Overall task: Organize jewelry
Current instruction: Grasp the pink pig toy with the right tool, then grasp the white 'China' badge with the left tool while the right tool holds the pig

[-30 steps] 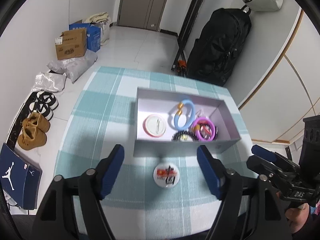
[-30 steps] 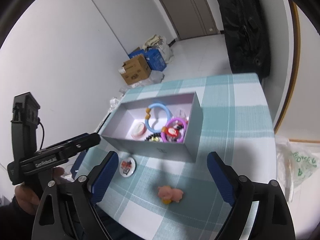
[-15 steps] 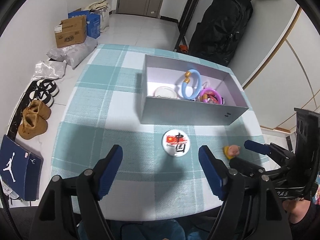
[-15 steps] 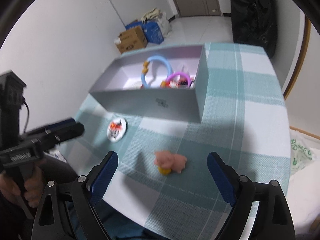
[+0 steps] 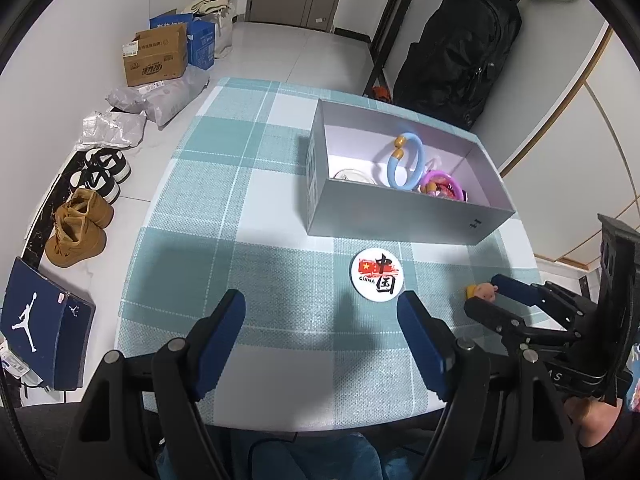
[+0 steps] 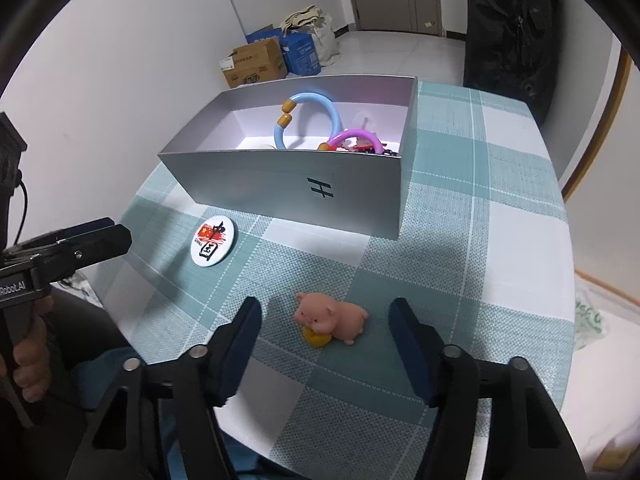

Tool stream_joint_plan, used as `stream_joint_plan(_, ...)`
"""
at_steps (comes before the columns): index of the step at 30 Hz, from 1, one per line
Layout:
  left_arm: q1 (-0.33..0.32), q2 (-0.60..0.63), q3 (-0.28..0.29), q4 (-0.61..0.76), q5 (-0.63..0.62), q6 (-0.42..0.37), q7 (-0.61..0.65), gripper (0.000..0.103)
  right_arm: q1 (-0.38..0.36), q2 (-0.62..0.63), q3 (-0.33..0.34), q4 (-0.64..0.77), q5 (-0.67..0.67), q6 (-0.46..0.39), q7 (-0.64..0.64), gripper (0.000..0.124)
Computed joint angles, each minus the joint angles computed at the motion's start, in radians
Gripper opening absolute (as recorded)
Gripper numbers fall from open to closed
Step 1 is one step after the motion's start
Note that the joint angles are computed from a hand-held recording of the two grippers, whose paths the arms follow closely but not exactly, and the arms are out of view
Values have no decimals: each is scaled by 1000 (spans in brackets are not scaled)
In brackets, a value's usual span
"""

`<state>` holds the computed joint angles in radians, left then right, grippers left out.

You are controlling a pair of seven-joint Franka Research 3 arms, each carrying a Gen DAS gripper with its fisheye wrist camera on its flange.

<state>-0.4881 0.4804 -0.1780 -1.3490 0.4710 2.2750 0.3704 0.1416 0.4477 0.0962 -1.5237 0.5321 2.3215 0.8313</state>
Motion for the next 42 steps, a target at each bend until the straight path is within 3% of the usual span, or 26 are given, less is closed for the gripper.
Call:
stream_joint_plan(1,-1,1,-1,2,1,-2,4,75,3,-3,-1,-5,-4,8,0,55)
stream_joint_plan(3,-6,4,1,10,9,-11,12,75,16,-8,-9,-16,-28,32,10,36)
stream_joint_plan(15,-7,19,-2,32,-1,-30,32,75,1,-2,6,0,-5,18,6,35)
stream_joint_plan(42,-46,210,21,307,-89,-129,137,74,-69,12,21,64,186,-70,-49,36)
